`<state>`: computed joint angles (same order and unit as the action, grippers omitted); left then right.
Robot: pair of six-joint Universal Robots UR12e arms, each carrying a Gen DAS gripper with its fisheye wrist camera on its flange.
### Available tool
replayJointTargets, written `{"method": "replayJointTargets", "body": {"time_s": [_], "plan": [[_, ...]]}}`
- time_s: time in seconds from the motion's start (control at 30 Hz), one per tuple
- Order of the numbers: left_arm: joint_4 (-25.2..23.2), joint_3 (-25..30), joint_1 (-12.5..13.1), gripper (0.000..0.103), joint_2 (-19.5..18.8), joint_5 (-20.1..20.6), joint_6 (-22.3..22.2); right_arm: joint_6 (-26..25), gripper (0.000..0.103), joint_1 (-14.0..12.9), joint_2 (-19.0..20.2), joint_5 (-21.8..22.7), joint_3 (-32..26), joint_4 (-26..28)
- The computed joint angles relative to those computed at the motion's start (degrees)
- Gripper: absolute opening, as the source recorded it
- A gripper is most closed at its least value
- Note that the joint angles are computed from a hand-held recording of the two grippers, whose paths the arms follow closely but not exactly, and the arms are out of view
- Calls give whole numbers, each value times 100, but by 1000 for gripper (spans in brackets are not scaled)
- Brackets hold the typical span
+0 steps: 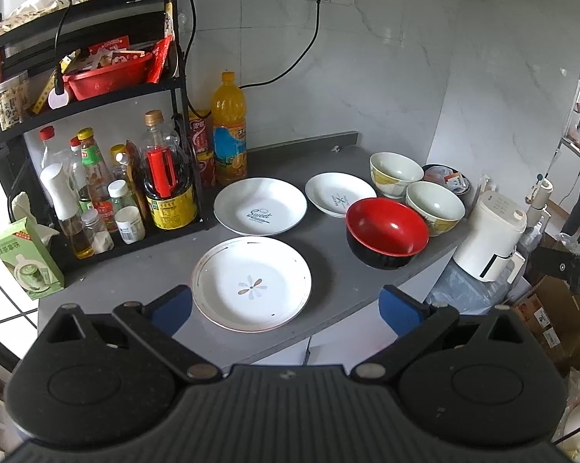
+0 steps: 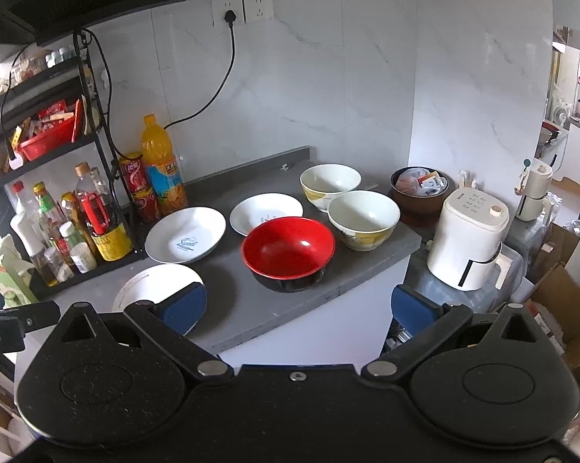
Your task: Organize plates and bowls
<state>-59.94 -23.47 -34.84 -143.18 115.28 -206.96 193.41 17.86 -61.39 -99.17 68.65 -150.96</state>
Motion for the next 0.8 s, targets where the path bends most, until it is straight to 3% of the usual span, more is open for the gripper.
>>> {"method": "replayJointTargets", "body": {"time_s": [0.8], "plan": [[153, 42, 21, 102, -29, -33, -34, 90, 103, 12, 40, -77, -59, 25]]}}
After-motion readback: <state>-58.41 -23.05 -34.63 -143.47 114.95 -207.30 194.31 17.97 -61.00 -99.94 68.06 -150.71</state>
